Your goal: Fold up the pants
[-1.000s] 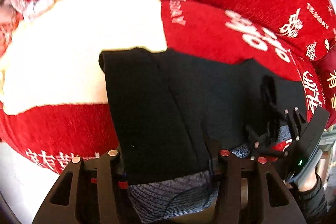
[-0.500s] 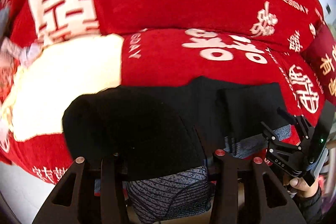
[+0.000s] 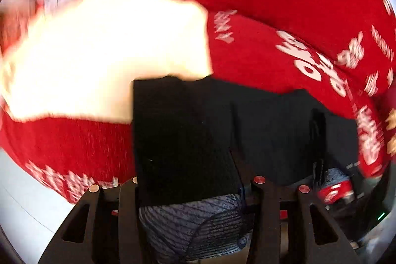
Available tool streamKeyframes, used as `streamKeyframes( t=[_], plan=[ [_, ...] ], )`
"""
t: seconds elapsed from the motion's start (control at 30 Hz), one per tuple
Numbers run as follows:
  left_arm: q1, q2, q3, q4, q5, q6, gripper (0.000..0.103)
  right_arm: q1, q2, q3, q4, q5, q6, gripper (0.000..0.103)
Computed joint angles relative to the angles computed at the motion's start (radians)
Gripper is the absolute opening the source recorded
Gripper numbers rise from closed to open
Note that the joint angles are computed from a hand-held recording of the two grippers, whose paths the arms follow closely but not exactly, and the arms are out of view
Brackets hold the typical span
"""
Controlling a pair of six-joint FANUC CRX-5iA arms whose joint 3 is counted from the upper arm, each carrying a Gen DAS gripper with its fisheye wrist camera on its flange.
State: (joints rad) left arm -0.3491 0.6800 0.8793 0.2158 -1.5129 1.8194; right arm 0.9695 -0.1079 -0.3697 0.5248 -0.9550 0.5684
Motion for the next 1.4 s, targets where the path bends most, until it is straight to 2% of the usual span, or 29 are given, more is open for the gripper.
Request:
streamKeyframes(
  t=[0.07, 0.2, 0.27, 0.33, 0.37, 0.4, 0.5, 0.57, 0.63, 0.73, 0.83, 0.97, 1.03, 1.07, 1.2, 1.27, 1.4],
  plan=[
    [0.050, -0.041, -0.154, 0.103, 0.076, -0.043, 0.046, 0.032, 0.091, 0.068, -0.009, 0.000, 0.080, 0.085],
    [0.052, -0.047, -0.209, 0.087, 0.101, -0.123, 0.050, 0.136, 0.277, 0.126, 0.178, -0.094, 0.197, 0.086],
    [0.053, -0.060, -0.226, 0.070, 0.100, -0.157, 0.058, 0.168, 0.353, 0.119, 0.304, -0.142, 0.211, 0.086],
    [0.063, -0.086, -0.253, 0.039, 0.121, -0.163, 0.080, 0.177, 0.386, 0.087, 0.434, -0.132, 0.178, 0.089],
    [0.072, -0.112, -0.282, 0.016, 0.140, -0.155, 0.086, 0.176, 0.393, 0.087, 0.464, -0.127, 0.166, 0.089],
    [0.085, -0.147, -0.329, 0.008, 0.171, -0.151, 0.092, 0.172, 0.409, 0.111, 0.457, -0.128, 0.169, 0.089],
    [0.147, -0.247, -0.508, 0.102, 0.271, -0.183, 0.092, 0.147, 0.422, 0.174, 0.369, -0.095, 0.204, 0.089],
    [0.165, -0.267, -0.565, 0.138, 0.280, -0.197, 0.092, 0.119, 0.424, 0.242, 0.222, -0.049, 0.287, 0.072],
    [0.173, -0.271, -0.604, 0.167, 0.280, -0.208, 0.092, 0.110, 0.422, 0.281, 0.179, -0.057, 0.303, 0.036],
    [0.198, -0.275, -0.705, 0.309, 0.311, -0.244, 0.092, 0.084, 0.358, 0.280, 0.102, 0.001, 0.272, 0.025],
    [0.211, -0.268, -0.779, 0.478, 0.343, -0.287, 0.092, 0.072, 0.315, 0.249, 0.107, 0.044, 0.227, 0.024],
    [0.204, -0.229, -0.768, 0.545, 0.357, -0.286, 0.092, 0.080, 0.307, 0.231, 0.152, 0.047, 0.189, 0.024],
    [0.211, -0.222, -0.786, 0.575, 0.353, -0.272, 0.103, 0.078, 0.298, 0.219, 0.166, 0.057, 0.182, 0.024],
    [0.208, -0.227, -0.807, 0.589, 0.374, -0.269, 0.102, 0.077, 0.291, 0.212, 0.169, 0.064, 0.175, 0.024],
    [0.194, -0.247, -0.900, 0.745, 0.434, -0.332, 0.102, 0.068, 0.291, 0.207, 0.196, 0.072, 0.187, 0.023],
    [0.174, -0.247, -0.953, 0.883, 0.462, -0.403, 0.102, 0.074, 0.289, 0.199, 0.227, 0.065, 0.196, 0.022],
    [0.147, -0.232, -0.982, 1.037, 0.481, -0.492, 0.102, 0.085, 0.285, 0.184, 0.268, 0.055, 0.214, 0.021]
  ],
)
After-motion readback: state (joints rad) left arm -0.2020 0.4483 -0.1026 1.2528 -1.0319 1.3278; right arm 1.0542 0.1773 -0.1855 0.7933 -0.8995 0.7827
